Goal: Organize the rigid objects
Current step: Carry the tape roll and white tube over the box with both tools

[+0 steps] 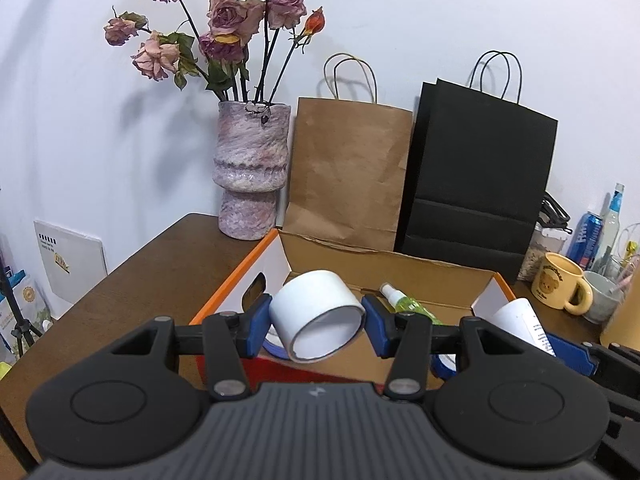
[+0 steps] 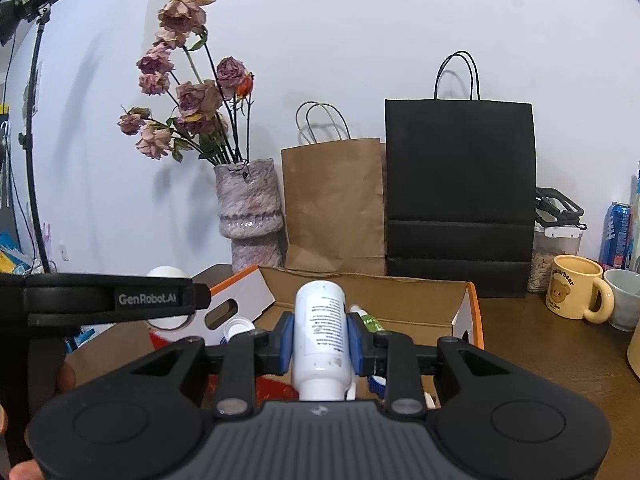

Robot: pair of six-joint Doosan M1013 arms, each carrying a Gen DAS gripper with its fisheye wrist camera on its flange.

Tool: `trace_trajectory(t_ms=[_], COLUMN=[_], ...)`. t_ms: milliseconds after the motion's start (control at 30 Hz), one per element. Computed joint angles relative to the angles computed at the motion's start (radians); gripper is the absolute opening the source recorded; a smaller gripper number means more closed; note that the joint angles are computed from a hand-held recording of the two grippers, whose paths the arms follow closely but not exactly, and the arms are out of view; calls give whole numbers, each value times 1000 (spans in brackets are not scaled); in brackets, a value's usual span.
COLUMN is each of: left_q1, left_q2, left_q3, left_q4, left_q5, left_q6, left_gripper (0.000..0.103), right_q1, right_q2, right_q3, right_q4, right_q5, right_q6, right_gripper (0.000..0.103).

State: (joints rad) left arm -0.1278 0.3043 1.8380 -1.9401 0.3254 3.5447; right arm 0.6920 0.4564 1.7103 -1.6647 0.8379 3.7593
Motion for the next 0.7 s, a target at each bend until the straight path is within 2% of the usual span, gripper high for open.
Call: trace_trajectory(t_ms=[700], left_q1=[-48], left_q2=[89], left_q3=[-114], left_q4=[34], left_q5=[-65], left_q6=[-34], left_gripper=[51], right_q1=[-86], right_q2=[33], right_q3=[-49], right_q4=[3], right_q5=[-87], right_q6=[-24], right_gripper=[27])
